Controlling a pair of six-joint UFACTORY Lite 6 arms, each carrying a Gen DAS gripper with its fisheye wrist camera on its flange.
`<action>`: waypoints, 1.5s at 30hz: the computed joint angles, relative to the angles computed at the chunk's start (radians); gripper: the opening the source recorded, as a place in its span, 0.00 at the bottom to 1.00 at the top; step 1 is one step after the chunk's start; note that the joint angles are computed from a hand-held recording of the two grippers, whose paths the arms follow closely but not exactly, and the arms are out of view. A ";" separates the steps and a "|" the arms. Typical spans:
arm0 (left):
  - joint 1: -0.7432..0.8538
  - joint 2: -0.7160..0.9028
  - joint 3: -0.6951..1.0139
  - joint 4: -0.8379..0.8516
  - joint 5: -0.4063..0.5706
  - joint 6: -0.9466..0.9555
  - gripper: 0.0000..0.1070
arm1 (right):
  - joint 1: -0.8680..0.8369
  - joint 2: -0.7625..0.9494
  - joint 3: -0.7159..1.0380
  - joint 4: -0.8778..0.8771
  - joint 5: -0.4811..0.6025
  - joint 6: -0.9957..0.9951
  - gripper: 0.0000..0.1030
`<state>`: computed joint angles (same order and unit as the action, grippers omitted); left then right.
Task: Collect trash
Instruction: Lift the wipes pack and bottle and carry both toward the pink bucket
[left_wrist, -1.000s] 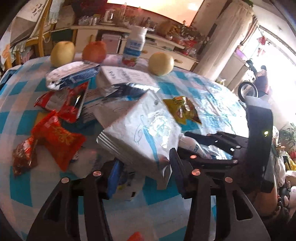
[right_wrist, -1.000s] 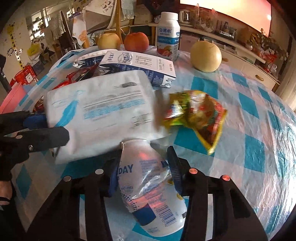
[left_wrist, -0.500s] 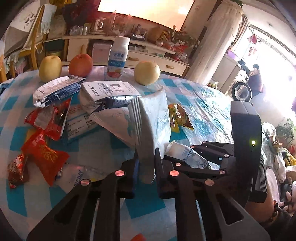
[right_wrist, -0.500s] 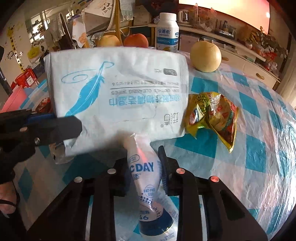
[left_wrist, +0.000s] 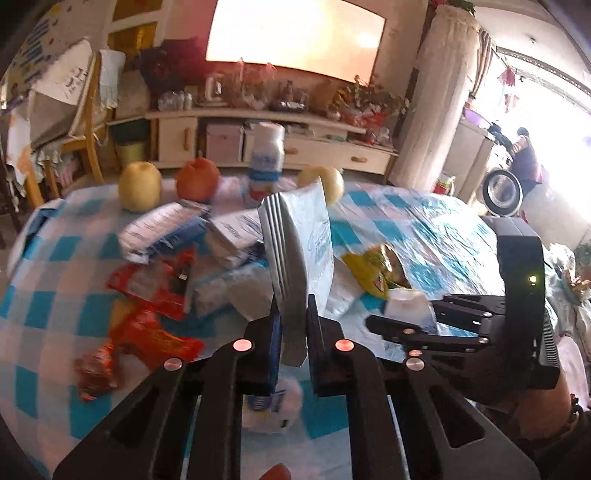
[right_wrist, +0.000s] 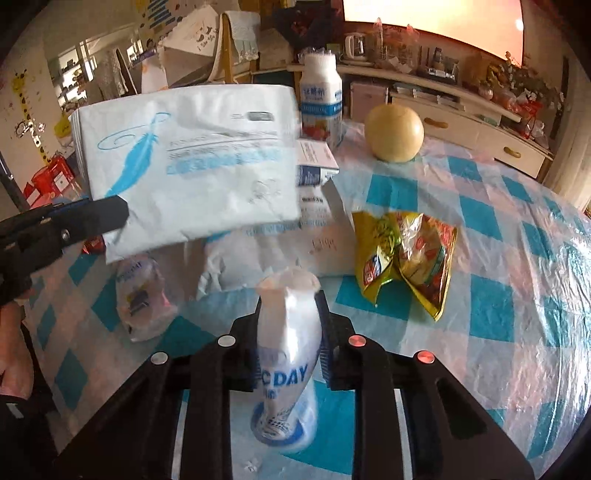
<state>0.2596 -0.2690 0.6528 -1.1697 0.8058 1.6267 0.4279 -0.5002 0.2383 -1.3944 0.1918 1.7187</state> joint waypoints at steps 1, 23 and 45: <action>0.026 -0.001 0.009 0.004 0.014 0.006 0.12 | 0.023 -0.020 0.001 0.042 0.017 -0.028 0.24; 0.553 0.085 0.281 0.060 0.336 0.111 0.12 | 0.441 0.119 0.338 0.208 0.366 -0.082 0.24; 0.892 0.665 1.064 0.071 0.449 -0.030 0.13 | 0.674 0.748 1.217 0.340 0.511 -0.365 0.24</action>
